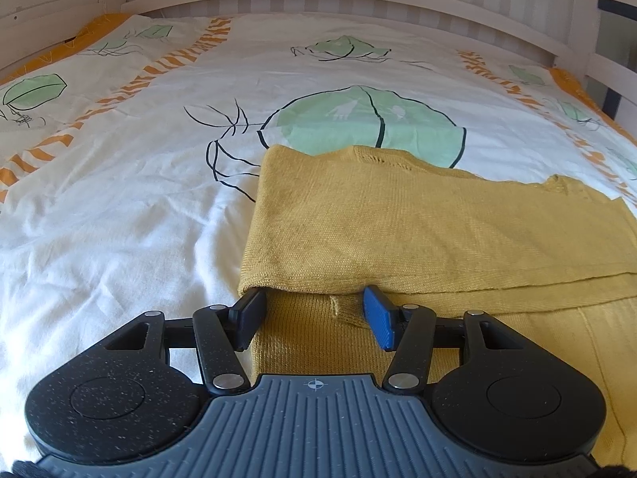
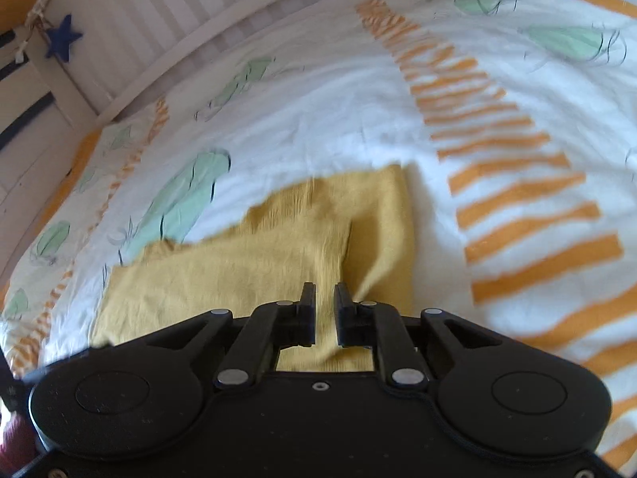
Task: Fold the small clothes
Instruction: 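Move both grippers down to the hem of the sweater dress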
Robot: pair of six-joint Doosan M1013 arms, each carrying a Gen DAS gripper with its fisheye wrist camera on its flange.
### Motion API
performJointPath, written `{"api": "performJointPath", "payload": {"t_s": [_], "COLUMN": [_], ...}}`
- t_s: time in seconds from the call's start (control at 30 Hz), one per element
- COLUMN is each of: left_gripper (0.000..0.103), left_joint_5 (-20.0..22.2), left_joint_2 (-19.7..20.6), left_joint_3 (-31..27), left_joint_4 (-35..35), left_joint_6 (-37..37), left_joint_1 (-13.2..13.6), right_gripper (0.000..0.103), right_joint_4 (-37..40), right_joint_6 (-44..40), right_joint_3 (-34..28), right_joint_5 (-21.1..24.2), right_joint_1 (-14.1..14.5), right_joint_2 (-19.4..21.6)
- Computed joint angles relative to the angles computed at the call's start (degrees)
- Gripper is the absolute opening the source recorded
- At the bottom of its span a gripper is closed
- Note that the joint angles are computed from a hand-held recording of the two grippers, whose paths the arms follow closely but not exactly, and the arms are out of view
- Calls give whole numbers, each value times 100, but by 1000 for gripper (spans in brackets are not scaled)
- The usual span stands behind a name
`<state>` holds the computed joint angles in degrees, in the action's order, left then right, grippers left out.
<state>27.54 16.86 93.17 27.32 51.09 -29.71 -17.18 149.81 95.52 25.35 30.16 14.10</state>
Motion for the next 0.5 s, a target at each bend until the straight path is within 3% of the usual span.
{"api": "performJointPath", "payload": {"t_s": [0.03, 0.17, 0.3, 0.33, 0.4, 0.5], "left_gripper": [53, 53, 54, 54, 54, 54], "left_joint_5": [26, 144, 502, 561, 594, 657], "left_joint_2": [0, -24, -112, -163, -283, -488], "left_joint_3": [-14, -76, -83, -49, 54, 216], "left_joint_4": [-55, -476, -601, -660, -687, -811], "left_joint_6": [46, 415, 447, 490, 529, 632], "left_joint_1": [3, 56, 53, 56, 46, 30], "right_gripper": [16, 16, 21, 27, 62, 80], "right_joint_4": [75, -509, -1132, -1244, -1635, -1906], "right_joint_6": [-13, 1133, 1683, 1742, 1976, 2060], "right_joint_3": [25, 393, 457, 472, 508, 555], "right_joint_5": [41, -610, -503, -449, -302, -85], "right_joint_1": [10, 13, 130, 170, 282, 447], "right_joint_2": [35, -92, -185, -224, -308, -429]}}
